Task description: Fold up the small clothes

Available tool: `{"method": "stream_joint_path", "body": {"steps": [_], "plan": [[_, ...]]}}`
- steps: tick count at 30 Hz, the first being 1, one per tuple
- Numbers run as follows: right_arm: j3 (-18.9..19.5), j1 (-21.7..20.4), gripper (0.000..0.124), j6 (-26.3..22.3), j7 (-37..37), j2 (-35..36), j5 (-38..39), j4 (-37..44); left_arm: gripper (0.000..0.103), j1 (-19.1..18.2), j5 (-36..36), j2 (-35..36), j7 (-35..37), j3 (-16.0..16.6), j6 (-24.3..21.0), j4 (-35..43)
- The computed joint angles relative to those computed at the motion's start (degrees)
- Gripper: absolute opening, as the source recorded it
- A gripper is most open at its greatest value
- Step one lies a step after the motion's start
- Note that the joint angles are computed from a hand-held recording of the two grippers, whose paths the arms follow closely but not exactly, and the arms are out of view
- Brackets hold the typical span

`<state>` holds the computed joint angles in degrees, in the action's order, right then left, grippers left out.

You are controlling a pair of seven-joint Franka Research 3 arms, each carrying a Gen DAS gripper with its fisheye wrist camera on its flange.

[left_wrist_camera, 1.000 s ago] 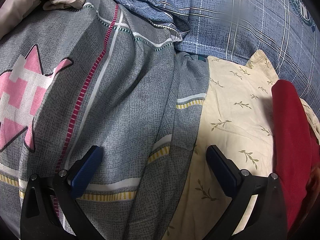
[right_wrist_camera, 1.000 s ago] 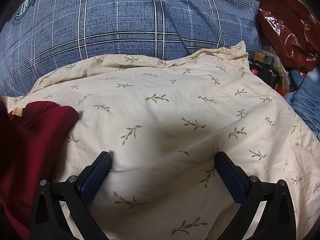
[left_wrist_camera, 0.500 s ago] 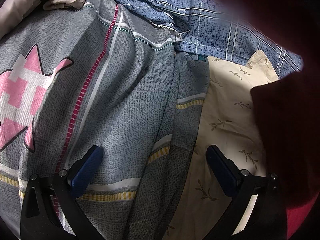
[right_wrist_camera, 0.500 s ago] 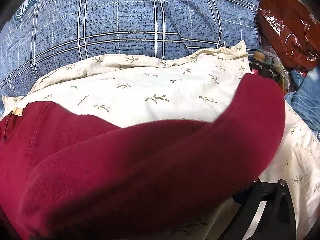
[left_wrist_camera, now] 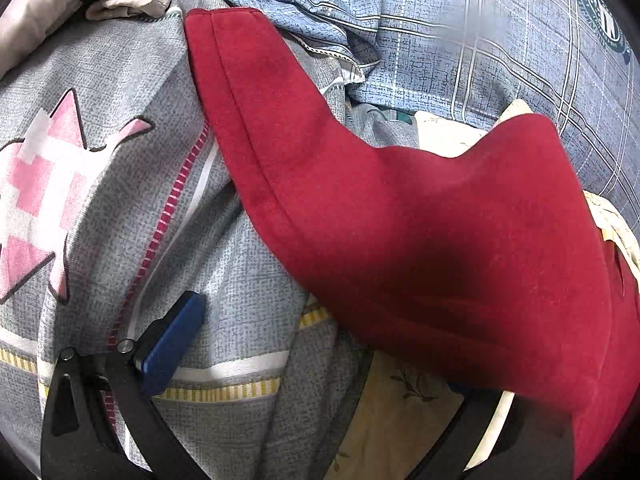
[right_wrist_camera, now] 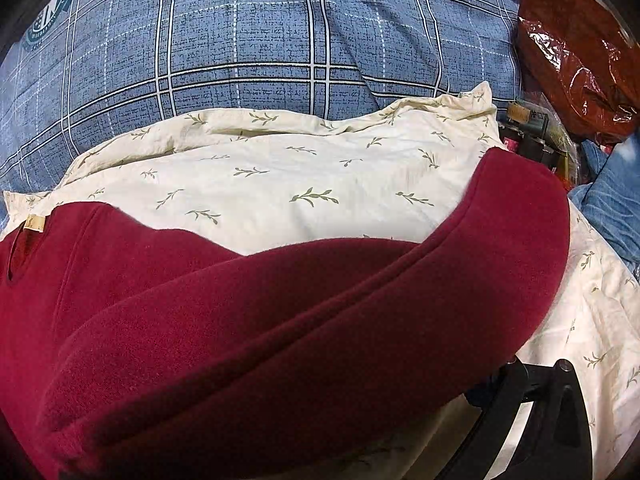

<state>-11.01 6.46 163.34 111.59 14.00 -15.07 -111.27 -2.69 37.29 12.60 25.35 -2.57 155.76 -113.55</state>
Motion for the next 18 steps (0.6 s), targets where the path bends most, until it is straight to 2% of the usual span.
{"method": "stream_joint_path", "body": {"steps": [1,4,6,8,9,13,15,18], "plan": [[0.64,-0.51,0.103,-0.38,-1.42,-0.21,0.94,-0.11,0.103,0.02,0.02,0.0,-0.05,0.04,0.15,-0.05],[5.53,-4.61,0.102,-3.1,-14.02,-2.95,10.51,-2.03,0.103,0.02,0.02,-0.05,0.14,0.04,-0.12,-0.07],[5.74,-4.6,0.102,-0.65,-14.92,-7.17,13.4,-7.16,0.103,-0.09,0.02,-0.02,-0.1,-0.02,-0.11,-0.02],[7.94,-5.31,0.103,1.08,-21.81,-12.35,23.37,-12.66,0.103,-0.25,0.18,0.16,-0.19,-0.02,-0.46,0.25],[8.83,-5.02,0.103,0.84,-28.03,-14.92,30.97,-14.81,0.103,-0.29,0.23,0.2,-0.24,-0.02,-0.51,0.31],[9.24,-0.36,0.103,4.44,-39.86,-22.36,42.31,-21.3,0.103,0.1,-2.63,-0.33,2.65,-0.97,-2.17,0.38],[8.88,3.09,0.103,6.12,-45.4,-24.79,45.73,-22.77,0.103,-1.33,-0.82,-1.44,-0.36,-0.68,-5.67,0.29],[7.55,8.9,0.103,8.12,-52.77,-26.57,52.65,-23.11,0.103,-2.77,4.96,-3.94,-4.88,-0.82,-7.77,-1.22]]}}
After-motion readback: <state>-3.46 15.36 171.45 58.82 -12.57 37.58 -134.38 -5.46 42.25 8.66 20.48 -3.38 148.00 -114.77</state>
